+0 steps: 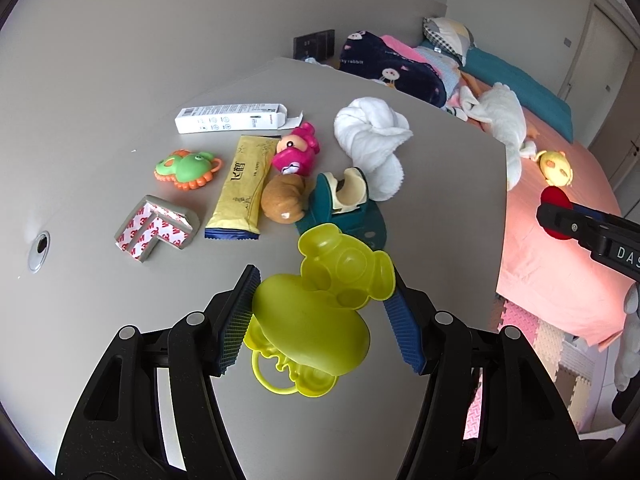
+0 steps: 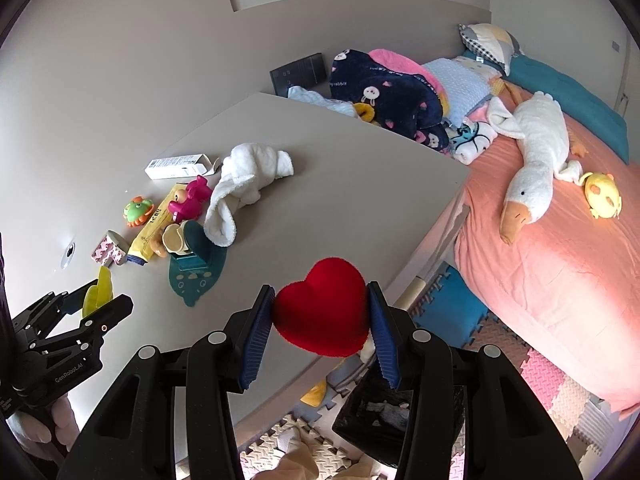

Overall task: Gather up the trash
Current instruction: 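Carry the yellow-green toy with the left tool while the right tool carries the heart to the bin, then open the left tool over the bin while the right tool releases the red heart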

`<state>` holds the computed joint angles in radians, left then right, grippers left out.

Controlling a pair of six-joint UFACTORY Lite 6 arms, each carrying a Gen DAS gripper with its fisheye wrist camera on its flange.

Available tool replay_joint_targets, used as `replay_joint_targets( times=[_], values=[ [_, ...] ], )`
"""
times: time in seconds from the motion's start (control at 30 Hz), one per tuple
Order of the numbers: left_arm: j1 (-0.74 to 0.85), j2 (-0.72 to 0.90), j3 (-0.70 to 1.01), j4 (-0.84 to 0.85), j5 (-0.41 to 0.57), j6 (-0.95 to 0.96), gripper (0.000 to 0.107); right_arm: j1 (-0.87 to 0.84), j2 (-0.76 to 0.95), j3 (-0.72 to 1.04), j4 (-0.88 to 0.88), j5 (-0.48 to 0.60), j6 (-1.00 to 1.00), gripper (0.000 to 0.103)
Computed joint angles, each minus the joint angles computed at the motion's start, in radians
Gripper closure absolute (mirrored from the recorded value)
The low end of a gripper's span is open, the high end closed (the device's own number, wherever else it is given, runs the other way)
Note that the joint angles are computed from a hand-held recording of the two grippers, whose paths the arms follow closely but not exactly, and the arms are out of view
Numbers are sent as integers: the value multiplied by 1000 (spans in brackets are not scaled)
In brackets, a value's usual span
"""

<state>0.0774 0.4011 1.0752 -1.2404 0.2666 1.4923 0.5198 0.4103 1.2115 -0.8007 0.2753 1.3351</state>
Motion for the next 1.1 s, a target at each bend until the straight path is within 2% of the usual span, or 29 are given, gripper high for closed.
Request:
replay_joint_targets(
  times=[0.2, 0.6, 1.1],
  values=[
    [-64, -64, -70, -74, -10, 50, 46, -18, -112, -136, -92, -15, 96, 55],
    [-225, -112, -117, -62, -34, -3, 46, -69, -314, -360, -186, -19, 204, 55],
    [-468, -76, -70, -6, -62, -98, 46, -203, -630, -649, -132, 4, 145, 55]
  ],
)
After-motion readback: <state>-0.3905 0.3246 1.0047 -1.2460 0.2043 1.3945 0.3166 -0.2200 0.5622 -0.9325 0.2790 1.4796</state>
